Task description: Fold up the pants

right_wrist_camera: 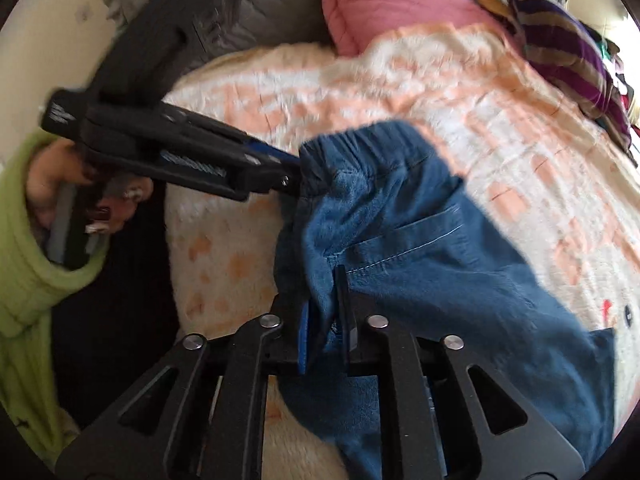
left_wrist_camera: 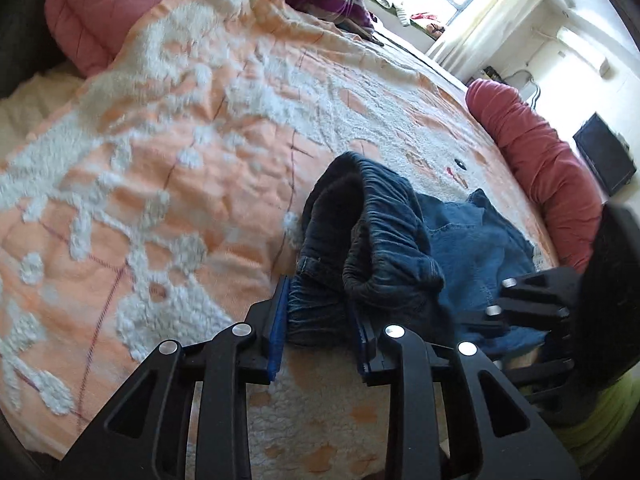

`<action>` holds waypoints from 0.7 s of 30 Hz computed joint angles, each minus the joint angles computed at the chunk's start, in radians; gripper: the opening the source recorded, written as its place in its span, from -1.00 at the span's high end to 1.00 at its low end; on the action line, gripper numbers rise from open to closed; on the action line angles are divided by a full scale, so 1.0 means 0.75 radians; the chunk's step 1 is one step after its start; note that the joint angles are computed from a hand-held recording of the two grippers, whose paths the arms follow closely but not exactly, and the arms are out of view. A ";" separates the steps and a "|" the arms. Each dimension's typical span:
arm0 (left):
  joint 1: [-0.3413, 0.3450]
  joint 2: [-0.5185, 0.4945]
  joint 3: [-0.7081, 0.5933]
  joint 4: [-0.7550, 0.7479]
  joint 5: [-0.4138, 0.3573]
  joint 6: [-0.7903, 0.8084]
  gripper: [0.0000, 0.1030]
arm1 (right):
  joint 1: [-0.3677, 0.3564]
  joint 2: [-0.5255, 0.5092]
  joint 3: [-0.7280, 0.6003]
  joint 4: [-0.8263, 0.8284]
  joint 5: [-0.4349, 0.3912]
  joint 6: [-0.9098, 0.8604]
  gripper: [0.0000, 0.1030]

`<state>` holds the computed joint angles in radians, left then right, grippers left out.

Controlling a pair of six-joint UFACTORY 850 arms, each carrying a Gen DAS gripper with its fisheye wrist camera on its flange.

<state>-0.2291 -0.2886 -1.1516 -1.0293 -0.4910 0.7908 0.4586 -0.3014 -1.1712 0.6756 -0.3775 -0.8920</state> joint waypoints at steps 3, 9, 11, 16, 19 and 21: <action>0.011 0.058 0.046 -0.052 0.054 0.028 0.45 | -0.013 0.011 0.024 0.195 -0.002 -0.156 0.55; 0.007 0.238 0.146 0.008 0.282 -0.035 0.48 | -0.004 0.053 0.075 0.364 0.012 -0.335 0.21; -0.016 0.269 0.137 0.024 0.317 -0.034 0.47 | -0.005 0.070 0.093 0.438 0.010 -0.402 0.14; -0.104 0.197 0.000 0.037 0.268 0.009 0.34 | -0.048 0.183 0.183 0.627 -0.024 -0.548 0.05; -0.169 0.107 -0.090 0.183 0.236 -0.107 0.15 | -0.085 0.265 0.246 0.681 -0.002 -0.575 -0.16; -0.195 0.054 -0.118 0.253 0.219 -0.173 0.15 | -0.117 0.322 0.293 0.655 0.045 -0.511 -0.28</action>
<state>-0.3757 -0.2481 -1.2402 -0.8393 -0.3266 0.6610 0.3709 -0.0596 -0.9511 1.1665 -0.3434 -1.2750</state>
